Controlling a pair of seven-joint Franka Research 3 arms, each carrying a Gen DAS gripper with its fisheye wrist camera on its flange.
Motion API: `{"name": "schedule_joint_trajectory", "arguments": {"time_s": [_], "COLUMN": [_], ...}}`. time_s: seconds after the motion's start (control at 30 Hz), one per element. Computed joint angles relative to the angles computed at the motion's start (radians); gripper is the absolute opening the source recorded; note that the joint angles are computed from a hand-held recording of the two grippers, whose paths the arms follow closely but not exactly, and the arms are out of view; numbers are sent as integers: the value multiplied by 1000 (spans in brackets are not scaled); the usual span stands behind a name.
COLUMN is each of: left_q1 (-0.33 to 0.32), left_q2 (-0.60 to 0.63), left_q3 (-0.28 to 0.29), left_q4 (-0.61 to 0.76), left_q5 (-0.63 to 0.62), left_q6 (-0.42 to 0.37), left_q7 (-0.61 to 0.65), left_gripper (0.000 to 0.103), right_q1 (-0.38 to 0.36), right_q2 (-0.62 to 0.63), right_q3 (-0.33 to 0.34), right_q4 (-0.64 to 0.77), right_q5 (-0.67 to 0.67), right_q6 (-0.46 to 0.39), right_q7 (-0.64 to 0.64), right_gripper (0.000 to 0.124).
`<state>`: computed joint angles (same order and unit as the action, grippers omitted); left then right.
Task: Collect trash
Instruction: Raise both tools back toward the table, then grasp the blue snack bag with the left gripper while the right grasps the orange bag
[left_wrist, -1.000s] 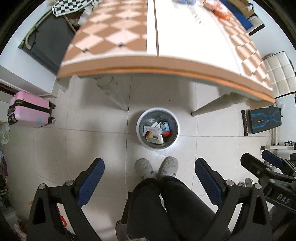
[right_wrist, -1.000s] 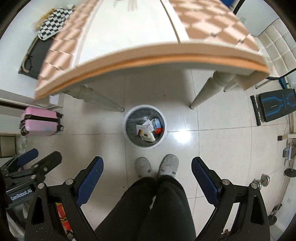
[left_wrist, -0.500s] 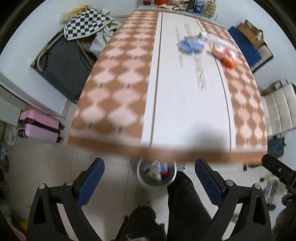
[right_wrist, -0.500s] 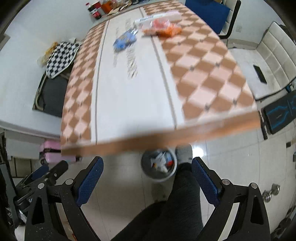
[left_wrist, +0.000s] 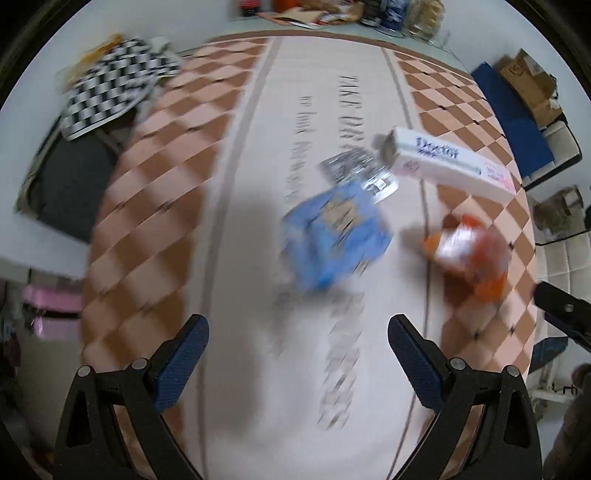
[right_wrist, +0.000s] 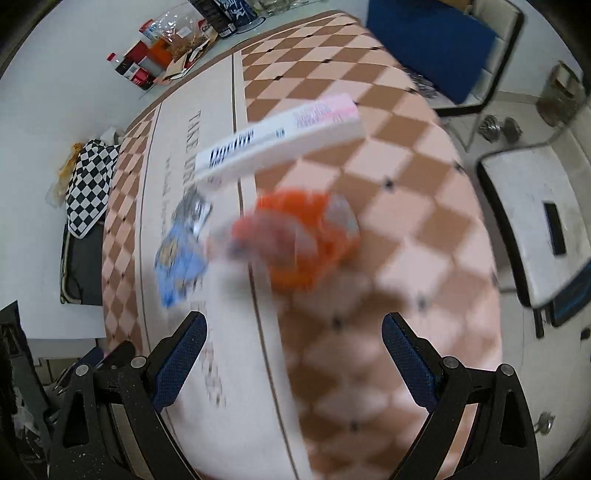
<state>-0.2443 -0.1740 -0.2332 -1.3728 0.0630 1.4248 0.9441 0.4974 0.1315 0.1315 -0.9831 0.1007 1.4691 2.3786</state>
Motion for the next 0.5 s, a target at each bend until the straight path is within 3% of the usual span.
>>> {"name": "schedule_joint_trajectory", "arguments": {"time_s": [0.17, 0.23, 0.27, 0.33, 0.4, 0.5], "left_q1": [1, 4, 7, 13, 12, 13], "left_q2": [166, 205, 217, 201, 184, 156], "left_q3": [7, 8, 10, 13, 11, 11], "left_q4": [95, 110, 113, 83, 68, 52], "left_q5": [-39, -44, -52, -62, -46, -46], "left_q6": [1, -7, -16, 9, 11, -4], "left_q7": [71, 83, 84, 78, 70, 53], "left_gripper": [99, 80, 61, 52, 29, 14], "right_q1": [-10, -9, -9, -16, -18, -20], "right_q2": [237, 275, 255, 238, 191, 157], "right_q3": [-22, -32, -36, -37, -37, -32], "right_q4": [244, 263, 221, 160, 78, 36], "right_q5": [31, 43, 55, 79, 89, 97], "right_q6": [-62, -57, -40, -14, 42, 81], "right_q7": [-76, -97, -98, -96, -103, -100], "right_gripper": [97, 85, 80, 66, 55, 38]}}
